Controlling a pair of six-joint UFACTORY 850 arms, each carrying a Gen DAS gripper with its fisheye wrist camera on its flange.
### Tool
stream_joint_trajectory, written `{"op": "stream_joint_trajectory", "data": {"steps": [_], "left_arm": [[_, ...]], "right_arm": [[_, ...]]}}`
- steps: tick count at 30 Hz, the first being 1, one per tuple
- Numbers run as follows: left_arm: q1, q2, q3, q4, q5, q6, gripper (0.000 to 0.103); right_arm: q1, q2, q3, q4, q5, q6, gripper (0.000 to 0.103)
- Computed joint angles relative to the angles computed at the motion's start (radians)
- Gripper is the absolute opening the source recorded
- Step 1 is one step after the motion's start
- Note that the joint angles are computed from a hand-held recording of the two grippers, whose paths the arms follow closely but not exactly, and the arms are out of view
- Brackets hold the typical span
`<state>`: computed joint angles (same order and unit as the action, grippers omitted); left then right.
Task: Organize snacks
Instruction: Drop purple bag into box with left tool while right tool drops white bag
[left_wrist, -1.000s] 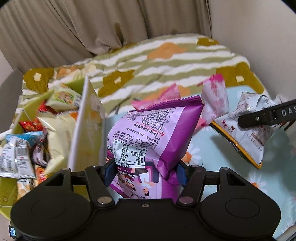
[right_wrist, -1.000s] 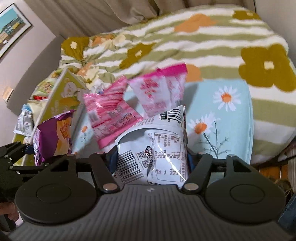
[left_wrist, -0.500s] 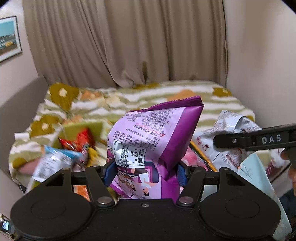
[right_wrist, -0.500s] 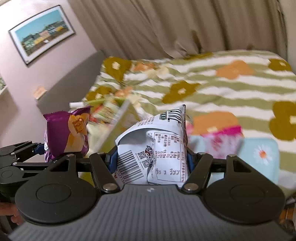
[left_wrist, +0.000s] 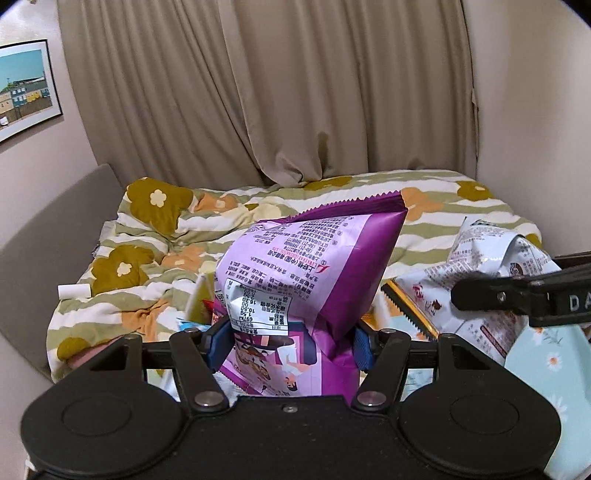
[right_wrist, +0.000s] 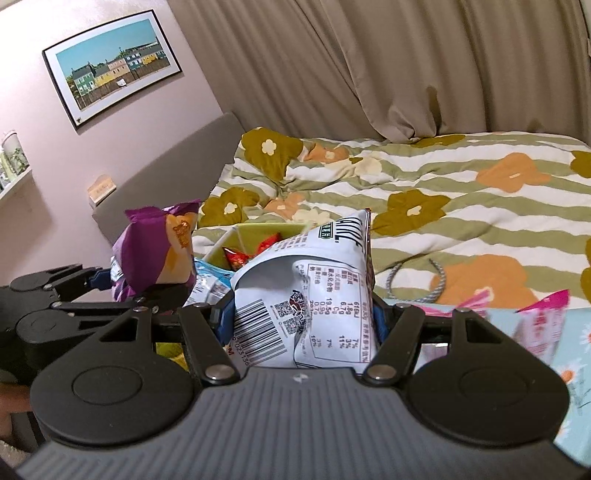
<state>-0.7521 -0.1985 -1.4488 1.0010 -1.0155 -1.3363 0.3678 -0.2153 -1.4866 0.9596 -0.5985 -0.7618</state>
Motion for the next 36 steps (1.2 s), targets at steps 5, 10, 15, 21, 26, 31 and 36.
{"op": "stream_joint_trajectory", "data": {"steps": [5,10,15,21,26,31,36], "left_arm": [[0.075,0.054,0.068,-0.020,0.108,0.091,0.067],[0.157,0.071,0.099,-0.051,0.241,0.182,0.067],[0.218,0.060,0.110,-0.096,0.342,0.309,0.068],[0.254,0.065,0.132,-0.134,0.421,0.375,0.101],[0.264,0.108,0.179,-0.153,0.436,0.350,0.102],[0.274,0.168,0.229,-0.176,0.427,0.275,0.102],[0.273,0.211,0.264,-0.137,0.382,0.191,0.102]], "right_arm": [[0.087,-0.021,-0.021,-0.116,0.072,0.175,0.081],[0.163,-0.046,-0.036,-0.289,0.143,0.407,0.081],[0.218,-0.061,-0.033,-0.477,0.191,0.677,0.081],[0.253,-0.083,-0.053,-0.645,0.172,0.881,0.081],[0.267,-0.096,-0.068,-0.708,0.143,0.927,0.082],[0.271,-0.101,-0.073,-0.669,0.131,0.879,0.082],[0.271,-0.118,-0.096,-0.579,0.124,0.780,0.082]]}}
